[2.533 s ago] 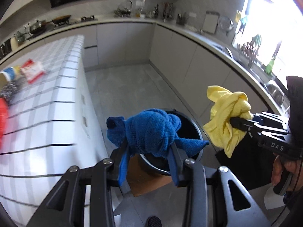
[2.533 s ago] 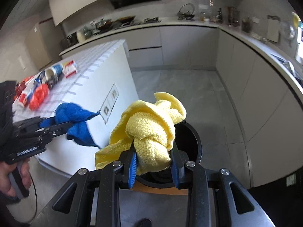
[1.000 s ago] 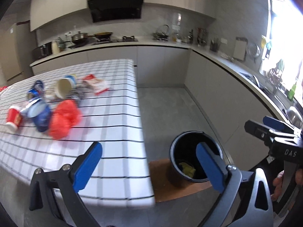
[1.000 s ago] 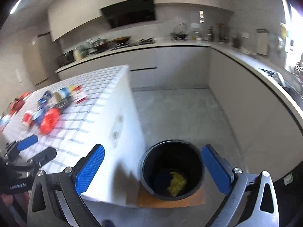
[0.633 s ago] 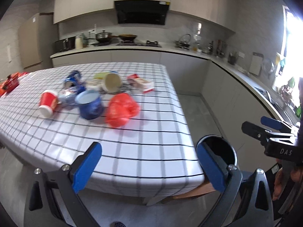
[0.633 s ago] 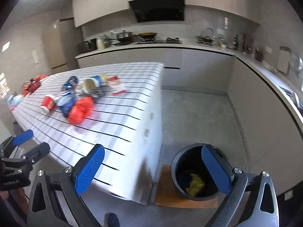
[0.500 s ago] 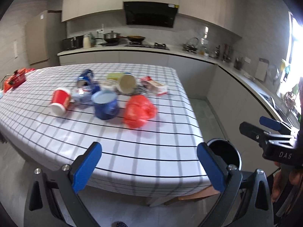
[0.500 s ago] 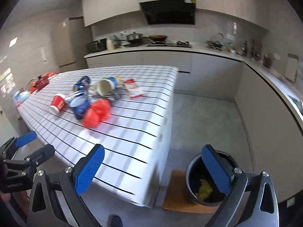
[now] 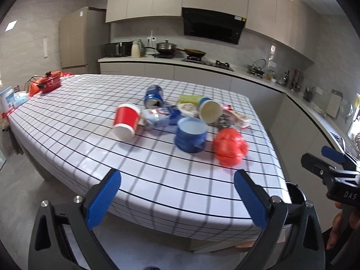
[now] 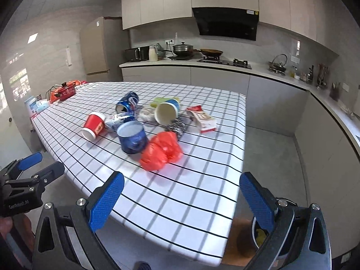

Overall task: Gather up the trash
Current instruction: 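Move both grippers back toward the items on the tiled island, then grasp the red plastic bag with the right gripper while the left grasps the red cup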

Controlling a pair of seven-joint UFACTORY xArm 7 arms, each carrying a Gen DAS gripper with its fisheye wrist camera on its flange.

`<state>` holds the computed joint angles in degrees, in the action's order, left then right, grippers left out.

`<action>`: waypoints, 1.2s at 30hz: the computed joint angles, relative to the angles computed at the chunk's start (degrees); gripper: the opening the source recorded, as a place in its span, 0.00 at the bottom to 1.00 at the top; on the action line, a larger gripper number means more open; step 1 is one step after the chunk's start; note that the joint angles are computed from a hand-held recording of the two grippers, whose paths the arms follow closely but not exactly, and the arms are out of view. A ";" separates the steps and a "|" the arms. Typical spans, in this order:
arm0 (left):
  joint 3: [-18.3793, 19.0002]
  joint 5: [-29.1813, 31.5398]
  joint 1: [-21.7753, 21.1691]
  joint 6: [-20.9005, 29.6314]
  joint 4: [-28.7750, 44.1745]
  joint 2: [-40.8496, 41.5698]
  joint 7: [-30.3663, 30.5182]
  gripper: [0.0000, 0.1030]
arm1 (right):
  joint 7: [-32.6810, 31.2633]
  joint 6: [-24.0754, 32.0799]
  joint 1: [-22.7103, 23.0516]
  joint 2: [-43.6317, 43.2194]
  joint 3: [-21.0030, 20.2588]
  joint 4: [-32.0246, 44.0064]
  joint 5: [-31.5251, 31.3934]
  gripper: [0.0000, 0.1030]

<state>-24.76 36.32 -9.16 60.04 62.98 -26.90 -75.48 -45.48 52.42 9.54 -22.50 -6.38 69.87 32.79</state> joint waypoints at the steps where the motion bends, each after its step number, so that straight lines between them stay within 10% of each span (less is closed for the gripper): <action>1: 0.55 -0.18 -0.13 -0.33 -0.78 -0.66 0.28 0.98 | 0.63 -0.59 0.22 -0.17 0.87 -0.36 -0.15 1.00; 36: 13.34 -7.38 11.73 -21.83 -10.69 3.03 19.67 0.92 | 31.24 -10.48 3.49 17.56 12.28 3.89 -21.21 0.65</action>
